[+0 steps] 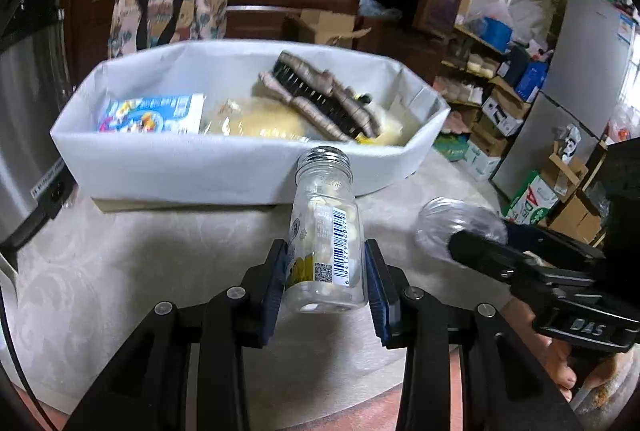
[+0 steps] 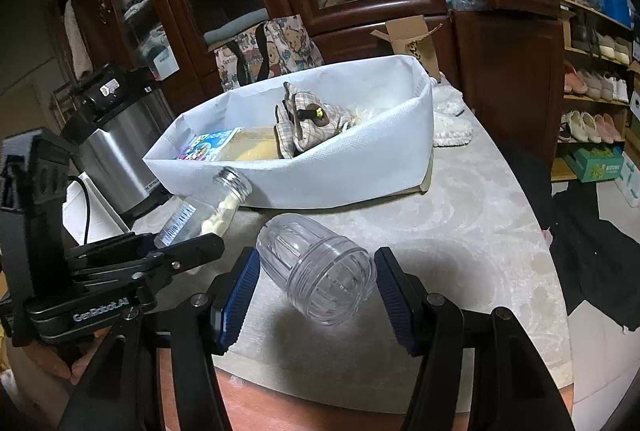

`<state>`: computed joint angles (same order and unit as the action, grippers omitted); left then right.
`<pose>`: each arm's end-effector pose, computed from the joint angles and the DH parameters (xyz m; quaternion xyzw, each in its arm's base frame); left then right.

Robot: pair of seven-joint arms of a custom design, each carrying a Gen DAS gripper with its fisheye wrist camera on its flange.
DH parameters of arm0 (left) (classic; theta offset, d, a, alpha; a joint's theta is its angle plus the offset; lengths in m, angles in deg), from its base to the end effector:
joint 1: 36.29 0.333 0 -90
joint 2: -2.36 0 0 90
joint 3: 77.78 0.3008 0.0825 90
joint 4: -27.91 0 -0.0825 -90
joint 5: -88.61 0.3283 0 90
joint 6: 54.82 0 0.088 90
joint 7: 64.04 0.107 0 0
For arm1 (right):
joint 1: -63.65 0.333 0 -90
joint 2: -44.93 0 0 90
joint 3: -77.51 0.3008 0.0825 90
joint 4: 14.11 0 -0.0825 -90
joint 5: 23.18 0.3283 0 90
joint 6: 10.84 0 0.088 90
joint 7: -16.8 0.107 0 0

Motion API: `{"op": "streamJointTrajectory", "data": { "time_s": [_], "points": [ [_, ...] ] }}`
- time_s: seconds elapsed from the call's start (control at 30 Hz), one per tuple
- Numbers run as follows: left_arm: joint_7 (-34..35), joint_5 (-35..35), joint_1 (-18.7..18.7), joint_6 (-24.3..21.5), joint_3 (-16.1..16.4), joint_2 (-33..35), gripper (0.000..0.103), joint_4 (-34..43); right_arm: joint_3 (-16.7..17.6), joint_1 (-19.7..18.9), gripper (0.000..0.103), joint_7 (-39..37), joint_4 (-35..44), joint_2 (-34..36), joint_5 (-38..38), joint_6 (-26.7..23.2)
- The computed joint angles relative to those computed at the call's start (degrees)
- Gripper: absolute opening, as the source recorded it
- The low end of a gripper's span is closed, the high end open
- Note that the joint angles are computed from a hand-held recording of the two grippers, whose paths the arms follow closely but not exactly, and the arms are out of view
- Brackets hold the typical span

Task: Organize objects
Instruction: 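Lift the pill bottle toward the box while the right gripper grasps the clear jar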

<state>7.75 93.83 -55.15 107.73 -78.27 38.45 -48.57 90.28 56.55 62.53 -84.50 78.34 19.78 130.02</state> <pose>0.6757 -0.2403 0.4761 -0.6112 0.6689 -0.3659 0.2123 0.7056 0.0218 0.5146 -0.7264 0.5069 -0.1103 0.4508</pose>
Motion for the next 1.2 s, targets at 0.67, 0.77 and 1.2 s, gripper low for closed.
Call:
{"op": "streamJointTrajectory", "data": {
  "time_s": [0.67,0.77,1.2],
  "points": [
    [2.3,-8.8,-0.1,13.4,0.9,-1.3,0.038,-4.6,0.5,-0.5,0.058,-4.7,-2.1,-1.9,7.3,1.0],
    [3.1,-8.9,0.2,13.0,0.3,-1.3,0.038,-4.6,0.5,-0.5,0.058,-5.5,-2.8,-2.2,7.6,1.5],
    [3.2,-8.2,0.1,10.4,0.0,-1.0,0.038,-3.8,-0.2,0.2,0.058,-4.0,-2.4,-1.9,5.5,1.2]
  ]
}}
